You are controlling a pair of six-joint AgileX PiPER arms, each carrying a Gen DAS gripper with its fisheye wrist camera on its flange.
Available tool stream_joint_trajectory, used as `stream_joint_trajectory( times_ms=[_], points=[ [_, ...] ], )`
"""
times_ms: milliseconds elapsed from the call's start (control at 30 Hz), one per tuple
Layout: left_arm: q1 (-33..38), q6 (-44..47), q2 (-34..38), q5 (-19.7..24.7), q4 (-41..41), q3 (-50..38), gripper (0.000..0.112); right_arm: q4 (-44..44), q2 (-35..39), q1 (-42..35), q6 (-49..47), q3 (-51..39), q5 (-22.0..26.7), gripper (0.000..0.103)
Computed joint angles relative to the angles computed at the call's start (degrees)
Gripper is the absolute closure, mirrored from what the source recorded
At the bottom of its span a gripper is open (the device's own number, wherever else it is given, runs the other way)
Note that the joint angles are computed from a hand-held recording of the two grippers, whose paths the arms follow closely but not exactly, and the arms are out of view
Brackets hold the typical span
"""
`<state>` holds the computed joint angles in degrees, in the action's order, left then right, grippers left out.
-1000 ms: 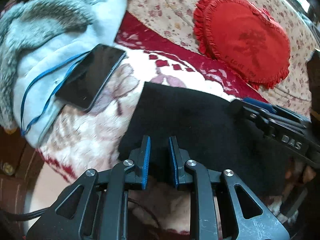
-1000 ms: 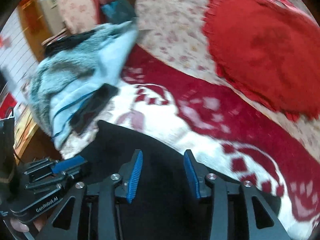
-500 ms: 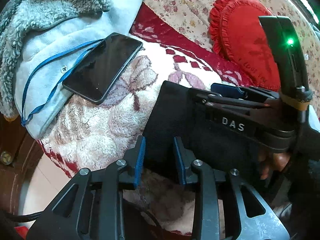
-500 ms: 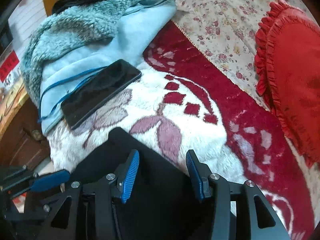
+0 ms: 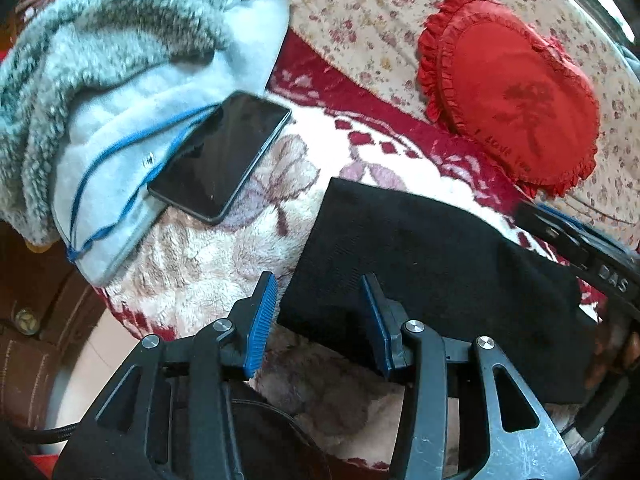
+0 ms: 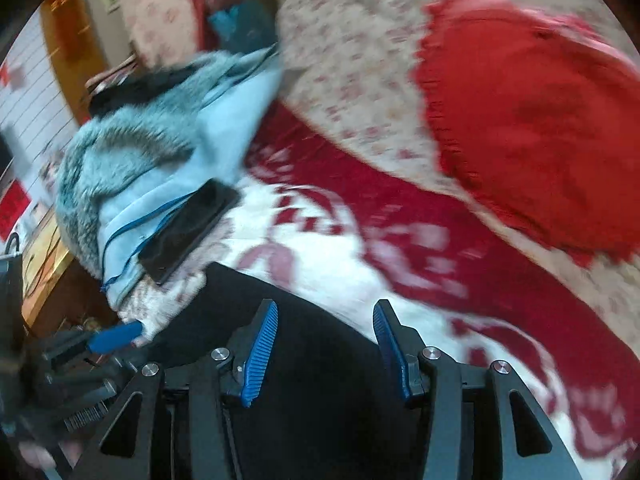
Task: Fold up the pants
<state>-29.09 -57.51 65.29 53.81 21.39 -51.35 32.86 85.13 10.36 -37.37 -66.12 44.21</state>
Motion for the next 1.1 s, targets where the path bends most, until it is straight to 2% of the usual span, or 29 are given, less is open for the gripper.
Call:
stream_joint_trajectory(
  times_ms=[133,233,333,400,500,567,633,700,867,1033,1100],
  points=[
    [-5.47,-3.45,-0.1,2.84,2.97,-2.65,0.07,2.24,-5.26,-11.64,-4.33,5.41,1.27,0.055],
    [-8.7,-4.78,1.52,3.51,3.93,-4.73,0.07,4.84,-5.94,-20.53,-7.8,7.39,4.36,0.055],
    [-11.09,-4.75,4.8,3.35,3.64,-7.5,0.07,5.75,-4.89,-25.57,-9.37,8.1,6.67,0.055],
    [-12.27,-4.89,6.62,2.92,3.77,-8.8,0.07,6.2,-4.04,-26.81,-10.45,7.81,8.01,0.055],
    [-14.0,-4.79,9.99,2.45,4.19,-10.88,0.07,5.25,-4.0,-26.72,-10.18,8.39,7.21,0.055],
    [-14.33,-4.35,11.71,2.2,3.53,-11.71,0.07,7.46,-2.59,-27.88,-12.32,8.04,9.47,0.056],
    [-14.38,-3.48,13.66,1.48,2.36,-12.52,0.07,10.91,-0.98,-28.8,-15.87,7.96,11.52,0.079],
    [-14.55,-2.8,15.35,1.23,1.79,-13.4,0.07,10.62,-1.38,-27.29,-16.1,9.26,7.76,0.095],
    [-14.89,-3.03,17.6,0.54,2.12,-14.21,0.07,13.08,-1.89,-28.96,-19.66,9.31,7.43,0.096],
    [-15.9,-4.25,19.88,1.07,4.02,-14.62,0.069,9.68,0.01,-25.69,-17.34,9.95,1.97,0.096],
    [-16.59,-4.55,20.25,1.24,4.82,-14.76,0.064,11.54,0.7,-27.07,-18.18,9.78,3.17,0.096]
  ],
)
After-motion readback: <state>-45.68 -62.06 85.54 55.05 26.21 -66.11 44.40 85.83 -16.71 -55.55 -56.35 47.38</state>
